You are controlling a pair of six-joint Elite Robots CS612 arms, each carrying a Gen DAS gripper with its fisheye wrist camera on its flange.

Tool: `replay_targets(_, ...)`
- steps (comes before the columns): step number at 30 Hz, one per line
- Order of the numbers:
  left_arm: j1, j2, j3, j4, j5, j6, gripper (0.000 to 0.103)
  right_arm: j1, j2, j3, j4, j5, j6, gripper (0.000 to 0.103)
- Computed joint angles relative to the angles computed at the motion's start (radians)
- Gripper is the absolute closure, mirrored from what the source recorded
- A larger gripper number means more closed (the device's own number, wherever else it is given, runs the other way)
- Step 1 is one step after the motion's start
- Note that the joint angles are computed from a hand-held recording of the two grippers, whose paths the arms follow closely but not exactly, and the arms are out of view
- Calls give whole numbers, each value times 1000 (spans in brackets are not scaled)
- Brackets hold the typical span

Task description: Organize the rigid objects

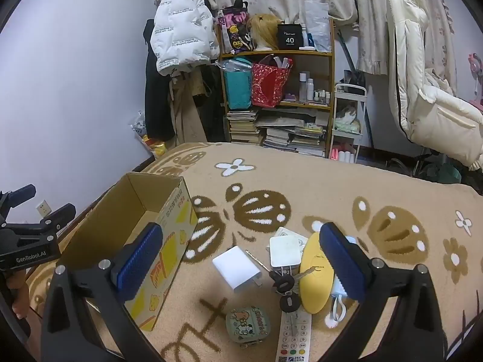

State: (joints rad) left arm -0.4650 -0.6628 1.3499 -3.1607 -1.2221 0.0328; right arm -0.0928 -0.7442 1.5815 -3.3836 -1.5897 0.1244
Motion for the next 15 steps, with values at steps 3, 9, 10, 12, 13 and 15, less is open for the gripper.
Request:
replay_targets(3,-1,0,2,-5,5,3,0,0,1,0,-1,-1,0,0)
replay_targets(9,-1,0,1,2,5,2,0,0,1,1,-1,0,-2,0)
replay_targets(10,-2,-1,1,2,6,2,0,0,1,0,-1,0,-1,0)
replay_targets(12,-1,-1,1,3,6,3,0,0,1,0,-1,0,-1,0)
replay_targets(13,-1,-1,1,3,6,2,0,0,2,0,0,-1,-1,0)
replay_targets(15,-1,-1,0,5,5,4,0,0,1,0,0,0,-1,0)
